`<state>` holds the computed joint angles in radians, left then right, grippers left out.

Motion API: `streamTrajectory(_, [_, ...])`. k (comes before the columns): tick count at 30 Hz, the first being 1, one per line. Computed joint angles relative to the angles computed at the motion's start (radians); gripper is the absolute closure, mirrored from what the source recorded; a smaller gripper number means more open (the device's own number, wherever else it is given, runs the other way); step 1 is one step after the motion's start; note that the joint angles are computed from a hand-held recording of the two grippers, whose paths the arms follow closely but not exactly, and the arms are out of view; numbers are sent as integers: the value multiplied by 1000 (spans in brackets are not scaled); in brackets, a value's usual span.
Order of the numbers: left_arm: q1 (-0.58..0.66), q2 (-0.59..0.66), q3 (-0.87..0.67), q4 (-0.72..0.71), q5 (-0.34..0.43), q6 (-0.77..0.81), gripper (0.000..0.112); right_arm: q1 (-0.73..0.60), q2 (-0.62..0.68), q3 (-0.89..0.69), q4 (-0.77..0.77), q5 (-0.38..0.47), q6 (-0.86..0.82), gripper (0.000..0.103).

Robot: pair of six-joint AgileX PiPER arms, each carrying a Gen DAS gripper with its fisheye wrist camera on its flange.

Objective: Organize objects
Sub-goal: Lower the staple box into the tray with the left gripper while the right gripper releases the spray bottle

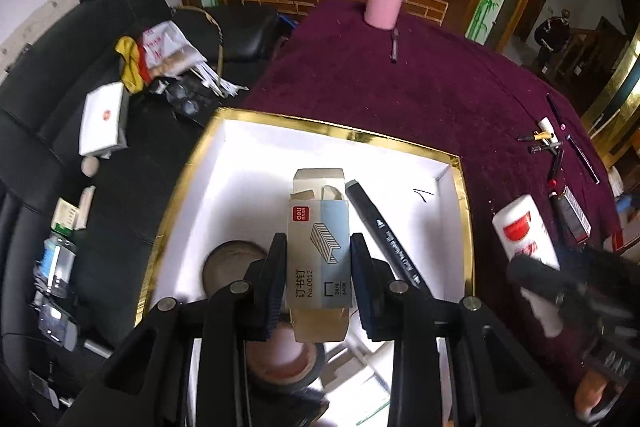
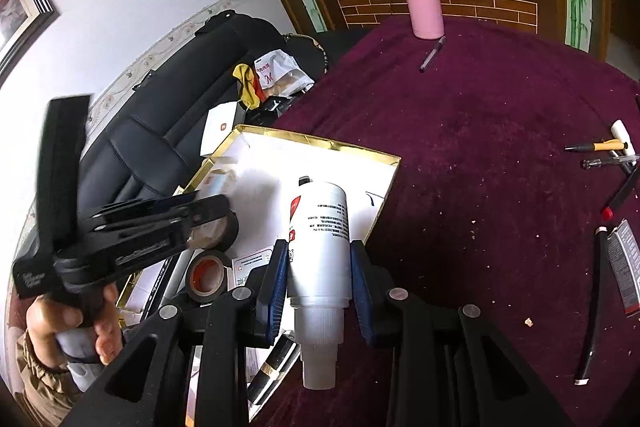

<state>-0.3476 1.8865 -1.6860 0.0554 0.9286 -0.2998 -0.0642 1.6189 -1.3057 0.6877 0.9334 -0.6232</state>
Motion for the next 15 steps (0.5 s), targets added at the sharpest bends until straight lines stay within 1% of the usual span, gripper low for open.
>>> streamTrajectory(5, [0,124,-124,-17,56,3,83,14,13,-2,-2,-9,8,70])
streamTrajectory(9, [21,193,-181,-24,87,-11,83,23,25,-12,-12,-16,15,70])
streamTrajectory(11, [31,199,-167,-21,89,-21,83,29,36,-27,-24,-20,21,71])
streamTrajectory(15, [43,160,-93,-38,54,-3,82,53,87,-94,-56,-18,53,71])
